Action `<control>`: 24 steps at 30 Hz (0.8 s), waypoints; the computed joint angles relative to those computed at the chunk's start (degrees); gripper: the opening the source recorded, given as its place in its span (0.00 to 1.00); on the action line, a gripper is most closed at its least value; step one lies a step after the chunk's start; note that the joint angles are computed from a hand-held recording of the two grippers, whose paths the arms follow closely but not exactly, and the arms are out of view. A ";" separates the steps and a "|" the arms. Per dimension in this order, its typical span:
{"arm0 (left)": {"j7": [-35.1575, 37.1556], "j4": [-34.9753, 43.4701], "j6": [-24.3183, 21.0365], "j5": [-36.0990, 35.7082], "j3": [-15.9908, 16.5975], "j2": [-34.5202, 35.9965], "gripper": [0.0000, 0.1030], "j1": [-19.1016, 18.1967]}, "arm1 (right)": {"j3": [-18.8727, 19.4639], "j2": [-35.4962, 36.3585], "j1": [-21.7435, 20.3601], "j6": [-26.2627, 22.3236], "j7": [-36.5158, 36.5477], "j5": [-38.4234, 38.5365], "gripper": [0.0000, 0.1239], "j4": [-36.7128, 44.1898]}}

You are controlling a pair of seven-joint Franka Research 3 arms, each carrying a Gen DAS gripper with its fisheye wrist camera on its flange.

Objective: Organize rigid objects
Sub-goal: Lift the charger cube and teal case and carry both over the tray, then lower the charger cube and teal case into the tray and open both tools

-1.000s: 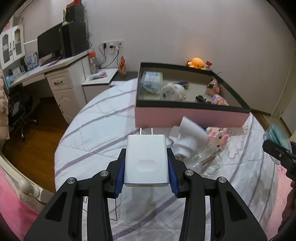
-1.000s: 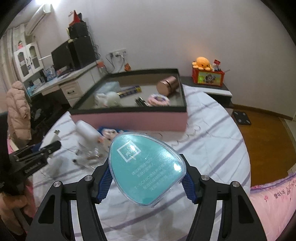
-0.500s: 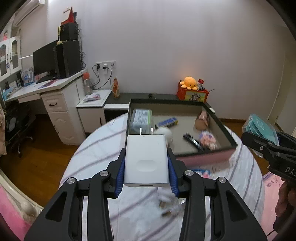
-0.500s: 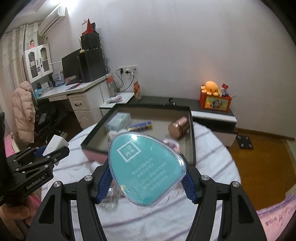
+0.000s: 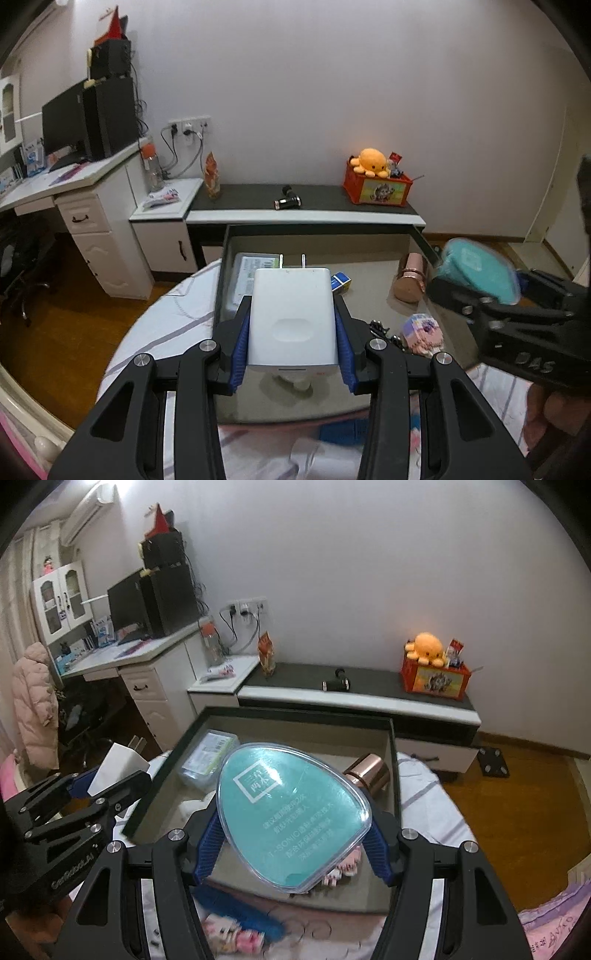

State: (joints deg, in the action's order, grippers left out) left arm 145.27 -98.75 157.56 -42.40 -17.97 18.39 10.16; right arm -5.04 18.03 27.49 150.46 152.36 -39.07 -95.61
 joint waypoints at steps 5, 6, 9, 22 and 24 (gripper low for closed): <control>-8.43 6.05 -2.14 9.77 1.93 5.81 0.39 -3.11 | 0.45 4.73 -2.57 0.05 -4.79 8.20 0.54 3.20; -10.39 7.61 -2.98 11.96 2.22 7.17 0.39 -3.56 | 0.39 5.60 -2.87 -0.18 -5.82 9.83 0.54 3.81; -14.38 10.52 -4.42 16.43 1.97 9.91 0.39 -3.81 | 0.09 7.21 -3.31 -0.57 -8.64 13.98 0.54 4.84; -13.47 2.62 6.69 18.79 -4.66 6.05 0.95 2.00 | -2.70 5.63 -0.88 0.71 -10.62 16.80 0.72 2.77; -12.02 0.38 7.80 16.74 -5.96 3.98 0.98 3.83 | -3.67 4.80 0.28 -0.09 -7.83 14.41 0.83 2.25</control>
State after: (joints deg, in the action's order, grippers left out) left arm 133.25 -98.37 165.36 -25.66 -23.93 22.37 13.99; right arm -8.72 22.83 27.77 150.38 144.54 -24.66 -93.36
